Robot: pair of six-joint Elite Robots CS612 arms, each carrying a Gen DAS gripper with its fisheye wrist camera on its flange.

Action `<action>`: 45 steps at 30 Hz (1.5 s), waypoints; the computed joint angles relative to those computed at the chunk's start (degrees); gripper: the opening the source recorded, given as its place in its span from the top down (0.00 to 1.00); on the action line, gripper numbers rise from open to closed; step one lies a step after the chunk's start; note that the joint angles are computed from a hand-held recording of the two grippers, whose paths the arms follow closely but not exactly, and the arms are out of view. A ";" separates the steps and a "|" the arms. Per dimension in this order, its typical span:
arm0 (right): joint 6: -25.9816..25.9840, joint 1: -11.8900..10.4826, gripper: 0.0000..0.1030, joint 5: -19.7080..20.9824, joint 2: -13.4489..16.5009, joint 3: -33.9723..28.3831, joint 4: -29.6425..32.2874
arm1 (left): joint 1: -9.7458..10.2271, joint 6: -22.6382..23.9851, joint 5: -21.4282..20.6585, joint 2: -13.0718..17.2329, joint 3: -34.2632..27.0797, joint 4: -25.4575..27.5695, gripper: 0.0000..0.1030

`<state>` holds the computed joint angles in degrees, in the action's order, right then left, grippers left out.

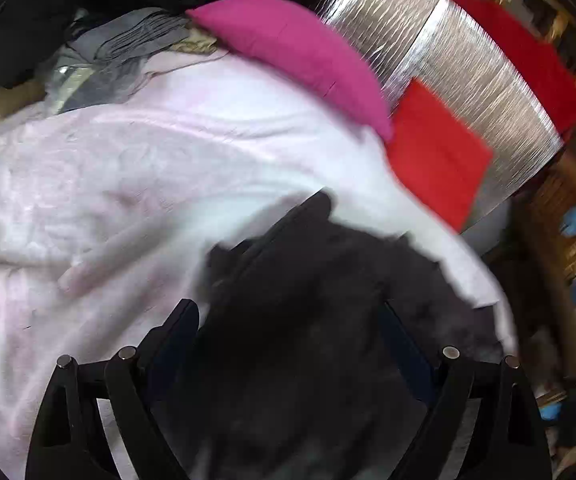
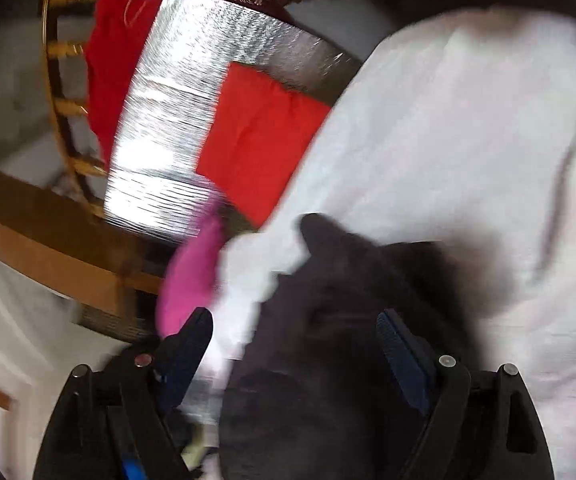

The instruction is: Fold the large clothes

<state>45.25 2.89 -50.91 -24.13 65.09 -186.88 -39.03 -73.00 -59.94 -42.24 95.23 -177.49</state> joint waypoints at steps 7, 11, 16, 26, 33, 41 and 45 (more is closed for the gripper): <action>-17.72 1.58 0.54 -12.17 -3.35 4.07 14.37 | 0.60 0.35 -3.41 0.59 -1.69 13.98 0.09; -20.82 2.30 0.67 -17.50 -3.88 5.12 19.63 | 0.90 -1.82 -5.30 -0.43 -0.10 12.15 0.08; -23.41 3.22 0.64 -22.70 -8.15 11.97 10.04 | -2.02 -0.21 2.29 -3.02 2.38 10.40 0.09; -23.65 4.89 0.26 -9.98 -9.50 15.96 1.85 | -6.37 10.18 5.33 -2.75 1.28 8.79 0.09; -30.59 6.64 0.28 -14.23 -7.57 10.14 21.33 | -4.51 9.70 -0.05 -1.22 -1.56 19.51 0.07; -19.39 2.72 0.27 -11.63 -9.30 14.91 6.15 | -4.96 7.83 4.05 -4.42 4.01 9.74 0.07; -12.20 -0.07 0.27 -10.29 -9.66 16.20 4.90 | -3.82 1.94 3.40 -6.29 7.83 7.71 0.07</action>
<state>33.05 2.82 -61.20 -33.79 81.29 -181.98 -42.85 -71.06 -56.54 -48.53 103.06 -169.79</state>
